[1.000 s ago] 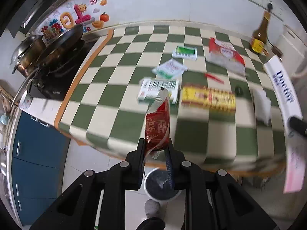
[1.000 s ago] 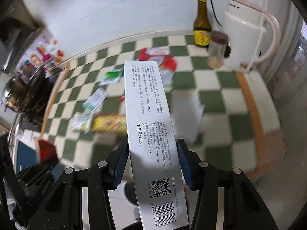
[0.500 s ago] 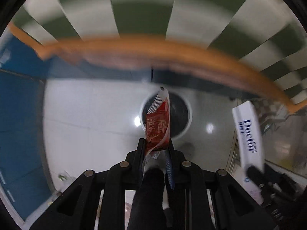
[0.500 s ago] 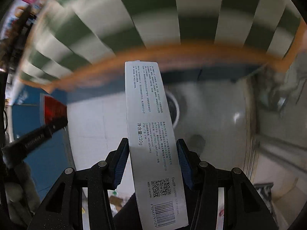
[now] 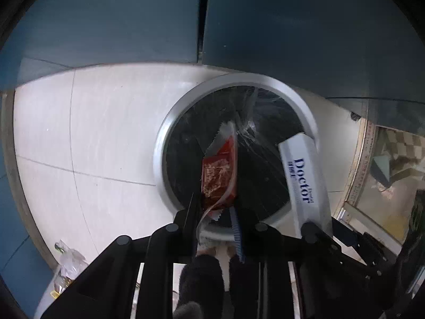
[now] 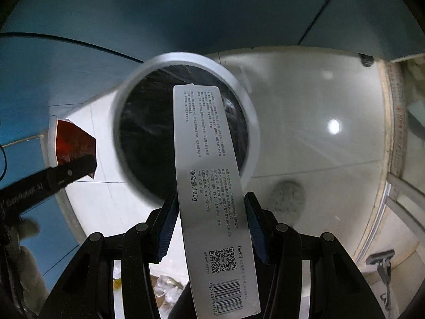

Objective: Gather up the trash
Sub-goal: 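Carry both items down over the bin and open both tools to drop them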

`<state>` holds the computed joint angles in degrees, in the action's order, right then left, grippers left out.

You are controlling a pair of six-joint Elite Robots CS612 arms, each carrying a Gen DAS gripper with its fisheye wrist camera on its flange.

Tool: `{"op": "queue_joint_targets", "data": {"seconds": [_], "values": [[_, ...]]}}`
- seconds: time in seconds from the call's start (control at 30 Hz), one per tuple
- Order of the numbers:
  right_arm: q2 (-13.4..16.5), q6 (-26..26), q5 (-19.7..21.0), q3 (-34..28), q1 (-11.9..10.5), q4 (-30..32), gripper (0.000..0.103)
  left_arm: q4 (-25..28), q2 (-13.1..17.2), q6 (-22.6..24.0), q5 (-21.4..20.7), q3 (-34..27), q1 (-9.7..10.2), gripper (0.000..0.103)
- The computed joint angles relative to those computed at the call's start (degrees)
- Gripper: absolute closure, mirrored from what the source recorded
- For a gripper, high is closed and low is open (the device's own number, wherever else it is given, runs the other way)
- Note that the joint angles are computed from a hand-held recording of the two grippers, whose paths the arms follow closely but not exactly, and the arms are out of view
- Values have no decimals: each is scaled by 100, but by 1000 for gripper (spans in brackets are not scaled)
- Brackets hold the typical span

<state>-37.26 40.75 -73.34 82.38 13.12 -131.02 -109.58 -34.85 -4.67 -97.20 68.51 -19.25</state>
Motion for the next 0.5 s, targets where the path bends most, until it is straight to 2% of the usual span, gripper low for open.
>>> {"op": "queue_joint_targets", "data": {"seconds": [0.03,0.07,0.1,0.13,0.17,0.2,0.27,0.3,0.4,0.5], "values": [[74,-47,78,-63,-6,43,50,-55,6,13,5,21,1,81],[150,-117,135,-159,-15,158,49,-144,-4,-7,-10,63,2,70],[188,-147,166,-185,-14,189,49,-235,-35,-17,3,124,19,45],[210,-138,178,-201,-1,181,48,-336,-81,-66,81,197,13,30],[219,-151,139,-219,20,209,40,-461,-120,-101,228,260,18,7],[219,-163,35,-256,56,291,34,-592,-172,-107,404,336,16,0],[204,-153,-231,-312,112,384,7,-831,-294,-102,827,507,-22,0],[162,-168,-418,-312,144,447,3,-932,-351,-115,991,588,-42,0],[29,-148,-766,-281,228,606,0,-1131,-584,-196,1313,866,-66,0],[-106,-77,-957,-229,285,674,0,-1156,-782,-221,1407,1063,-70,0]]}}
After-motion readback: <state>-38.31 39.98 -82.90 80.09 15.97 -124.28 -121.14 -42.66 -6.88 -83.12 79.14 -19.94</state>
